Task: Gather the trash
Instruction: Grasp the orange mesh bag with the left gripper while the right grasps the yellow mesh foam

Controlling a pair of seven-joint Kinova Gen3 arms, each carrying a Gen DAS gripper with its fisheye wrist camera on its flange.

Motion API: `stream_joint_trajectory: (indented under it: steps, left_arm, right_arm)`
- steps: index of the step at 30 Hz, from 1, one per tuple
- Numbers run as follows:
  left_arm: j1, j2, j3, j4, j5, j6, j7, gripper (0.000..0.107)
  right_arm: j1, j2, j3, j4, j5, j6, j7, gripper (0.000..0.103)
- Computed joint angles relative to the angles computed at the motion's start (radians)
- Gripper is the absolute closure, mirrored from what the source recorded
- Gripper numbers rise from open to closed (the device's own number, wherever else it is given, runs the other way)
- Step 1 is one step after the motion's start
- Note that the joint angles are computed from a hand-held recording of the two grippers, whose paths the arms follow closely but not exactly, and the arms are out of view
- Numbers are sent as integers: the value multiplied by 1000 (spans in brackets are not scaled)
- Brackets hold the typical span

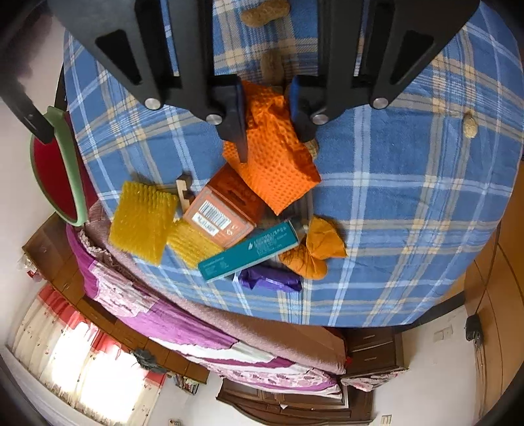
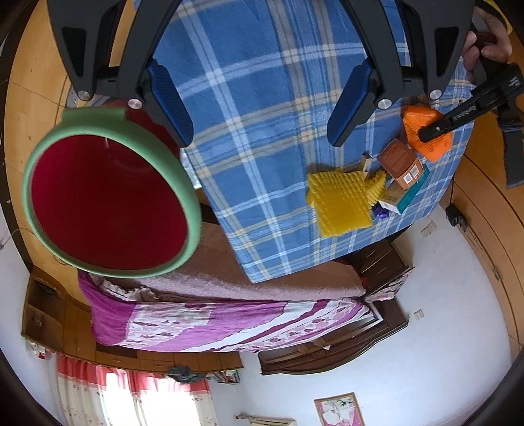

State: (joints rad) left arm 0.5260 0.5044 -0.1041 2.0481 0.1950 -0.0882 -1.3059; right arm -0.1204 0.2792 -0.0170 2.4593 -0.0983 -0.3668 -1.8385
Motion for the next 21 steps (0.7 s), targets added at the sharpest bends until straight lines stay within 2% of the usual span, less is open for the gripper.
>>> stream_joint_trajectory:
  steps: [7,14,21]
  left_arm:
    - [-8,-58,-22,47,34,-67,-25,89]
    - [30,-58,-98,36,117,-82,-96,89]
    - [-18,-33,-71,15,137,-79,-122,89]
  right_arm:
    - [-17,51,-13,-88,18,38,19,17]
    - [16,134,-66,-207,85,87,-9,17]
    - [44,223,-98,-314,129,112,-16,17]
